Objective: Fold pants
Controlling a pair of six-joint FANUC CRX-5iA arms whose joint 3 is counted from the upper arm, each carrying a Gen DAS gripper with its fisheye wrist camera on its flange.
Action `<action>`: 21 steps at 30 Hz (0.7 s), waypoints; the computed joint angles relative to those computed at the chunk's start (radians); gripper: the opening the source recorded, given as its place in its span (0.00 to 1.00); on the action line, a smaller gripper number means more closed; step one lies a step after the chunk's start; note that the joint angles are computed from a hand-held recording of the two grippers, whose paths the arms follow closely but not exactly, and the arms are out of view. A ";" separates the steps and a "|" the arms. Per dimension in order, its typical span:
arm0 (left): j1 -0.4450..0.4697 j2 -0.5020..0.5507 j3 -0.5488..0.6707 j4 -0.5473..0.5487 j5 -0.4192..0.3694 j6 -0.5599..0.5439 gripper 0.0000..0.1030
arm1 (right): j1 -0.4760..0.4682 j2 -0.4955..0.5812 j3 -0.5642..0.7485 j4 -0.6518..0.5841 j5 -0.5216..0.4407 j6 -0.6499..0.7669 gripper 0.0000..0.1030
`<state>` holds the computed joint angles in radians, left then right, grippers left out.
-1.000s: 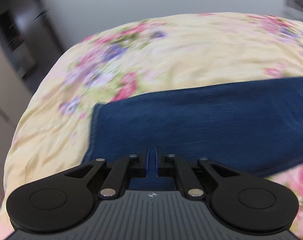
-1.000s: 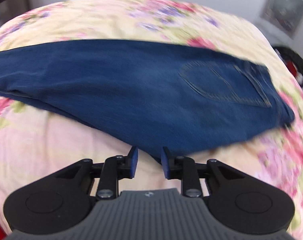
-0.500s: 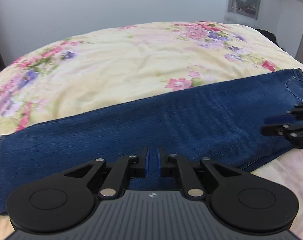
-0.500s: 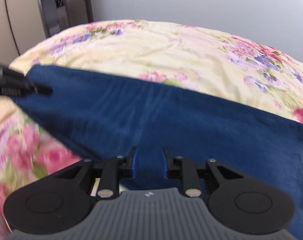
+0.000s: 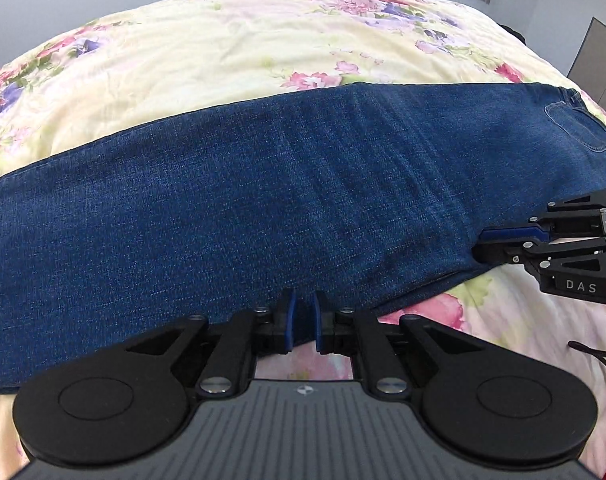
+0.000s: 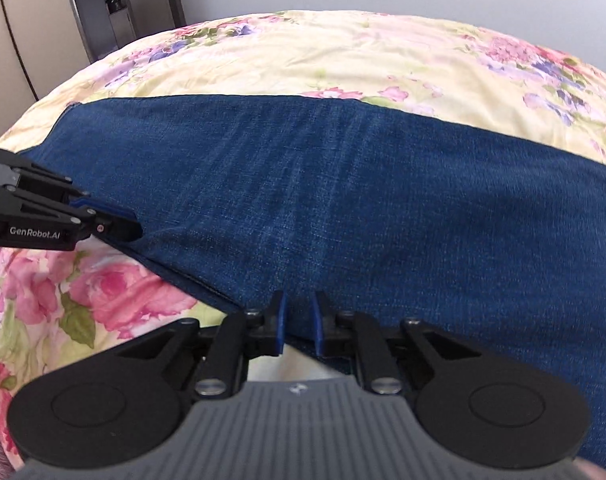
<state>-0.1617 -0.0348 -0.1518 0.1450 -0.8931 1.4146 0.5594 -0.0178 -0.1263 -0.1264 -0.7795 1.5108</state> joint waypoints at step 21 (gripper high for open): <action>0.081 -0.134 0.061 -0.265 -0.161 0.498 0.20 | -0.582 -0.056 0.106 0.100 -0.185 -0.091 0.16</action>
<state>-0.0807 -0.1684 -0.0906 -0.1196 -1.0544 1.9122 -0.0221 -0.0734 -0.0202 -0.0261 -0.9645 1.4197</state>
